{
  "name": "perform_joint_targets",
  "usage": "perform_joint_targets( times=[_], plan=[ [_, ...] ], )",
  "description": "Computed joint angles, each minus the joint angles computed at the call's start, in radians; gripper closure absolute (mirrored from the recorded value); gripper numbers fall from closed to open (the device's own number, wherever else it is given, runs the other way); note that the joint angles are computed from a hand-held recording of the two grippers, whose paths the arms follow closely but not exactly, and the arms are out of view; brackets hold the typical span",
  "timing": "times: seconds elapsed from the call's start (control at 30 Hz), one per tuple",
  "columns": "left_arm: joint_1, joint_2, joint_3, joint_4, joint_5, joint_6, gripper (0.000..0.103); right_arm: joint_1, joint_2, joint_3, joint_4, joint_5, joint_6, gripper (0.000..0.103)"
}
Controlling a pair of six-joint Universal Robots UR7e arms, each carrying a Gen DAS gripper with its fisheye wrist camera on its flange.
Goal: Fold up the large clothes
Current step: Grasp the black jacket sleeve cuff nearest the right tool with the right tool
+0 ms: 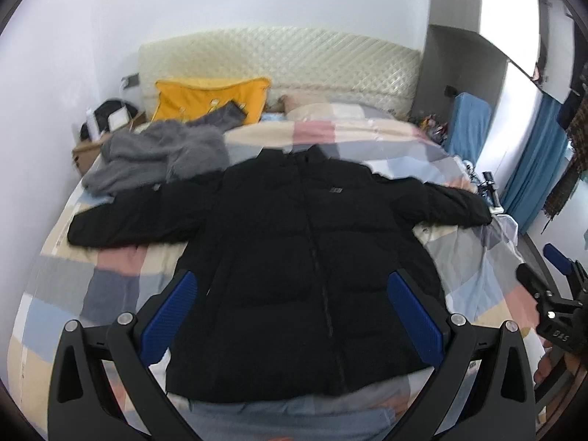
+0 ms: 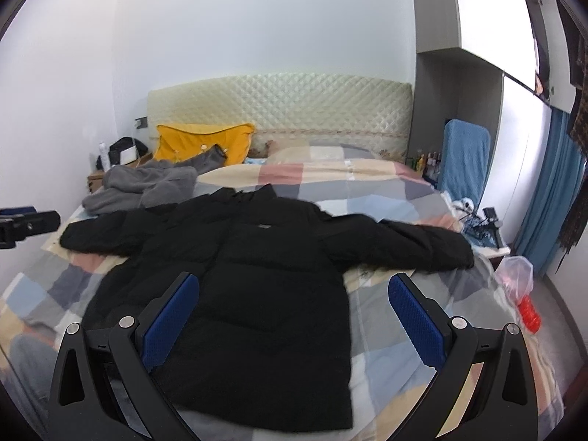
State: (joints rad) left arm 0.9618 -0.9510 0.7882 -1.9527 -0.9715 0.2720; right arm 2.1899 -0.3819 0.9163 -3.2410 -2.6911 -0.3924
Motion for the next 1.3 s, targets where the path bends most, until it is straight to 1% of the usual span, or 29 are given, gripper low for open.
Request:
perform_joint_targets(
  times=[0.1, 0.17, 0.2, 0.27, 0.3, 0.37, 0.43, 0.5, 0.6, 0.63, 0.7, 0.73, 0.8, 0.83, 0.87, 0.93, 1.0, 1.07, 1.17, 1.27, 1.3],
  plan=[
    [-0.004, 0.035, -0.024, -0.051, -0.02, 0.046, 0.0, -0.018, 0.02, -0.042, -0.044, 0.017, -0.054, 0.0],
    [-0.001, 0.071, -0.069, -0.046, -0.04, 0.046, 0.0, -0.035, 0.039, -0.085, -0.041, 0.033, -0.065, 0.0],
    [0.006, 0.093, -0.104, -0.038, -0.069, 0.027, 0.0, -0.041, 0.041, -0.091, -0.045, 0.042, -0.072, 0.0],
    [0.017, 0.131, -0.158, -0.053, -0.098, 0.0, 0.0, -0.063, 0.054, -0.121, -0.046, 0.064, -0.088, 0.0],
    [0.024, 0.163, -0.205, -0.047, -0.112, -0.006, 0.0, -0.072, 0.063, -0.14, -0.045, 0.068, -0.096, 0.0],
    [0.034, 0.236, -0.316, 0.005, -0.117, -0.009, 0.0, -0.094, 0.083, -0.182, -0.056, 0.08, -0.123, 0.0],
    [0.045, 0.299, -0.404, 0.043, -0.116, 0.003, 0.0, -0.118, 0.101, -0.218, -0.045, 0.086, -0.12, 0.0],
    [0.062, 0.343, -0.442, 0.033, -0.111, 0.033, 0.0, -0.141, 0.118, -0.249, -0.057, 0.1, -0.144, 0.0],
    [0.084, 0.371, -0.45, 0.012, -0.123, 0.071, 0.0, -0.173, 0.137, -0.288, -0.045, 0.113, -0.157, 0.0],
    [0.093, 0.383, -0.46, 0.014, -0.127, 0.081, 0.0, -0.182, 0.145, -0.301, -0.064, 0.127, -0.178, 0.0],
    [0.111, 0.38, -0.424, -0.024, -0.134, 0.112, 0.0, -0.196, 0.169, -0.351, -0.077, 0.124, -0.203, 0.0],
    [0.116, 0.375, -0.406, -0.04, -0.134, 0.12, 0.0, -0.205, 0.176, -0.372, -0.065, 0.117, -0.193, 0.0],
    [0.132, 0.355, -0.34, -0.107, -0.139, 0.154, 0.0, -0.221, 0.162, -0.36, -0.061, 0.139, -0.166, 0.0],
    [0.137, 0.354, -0.328, -0.125, -0.135, 0.165, 0.0, -0.228, 0.161, -0.364, -0.055, 0.142, -0.154, 0.0],
    [0.142, 0.353, -0.319, -0.136, -0.13, 0.171, 0.0, -0.235, 0.173, -0.392, -0.054, 0.136, -0.162, 0.0],
    [0.152, 0.353, -0.307, -0.151, -0.126, 0.161, 0.0, -0.248, 0.236, -0.524, -0.076, 0.108, -0.233, 0.0],
    [0.163, 0.36, -0.327, -0.114, -0.135, 0.127, 0.0, -0.262, 0.245, -0.554, -0.105, 0.107, -0.259, 0.0],
    [0.169, 0.372, -0.346, -0.098, -0.135, 0.122, 0.0, -0.28, 0.223, -0.527, -0.133, 0.108, -0.257, 0.0],
    [0.169, 0.356, -0.297, -0.136, -0.124, 0.125, 0.0, -0.314, 0.164, -0.436, -0.165, 0.109, -0.208, 0.0],
    [0.176, 0.331, -0.241, -0.166, -0.147, 0.119, 0.0, -0.34, 0.131, -0.385, -0.214, 0.116, -0.202, 0.0],
    [0.18, 0.331, -0.239, -0.169, -0.154, 0.116, 0.0, -0.349, 0.109, -0.346, -0.231, 0.121, -0.179, 0.0]
  ],
)
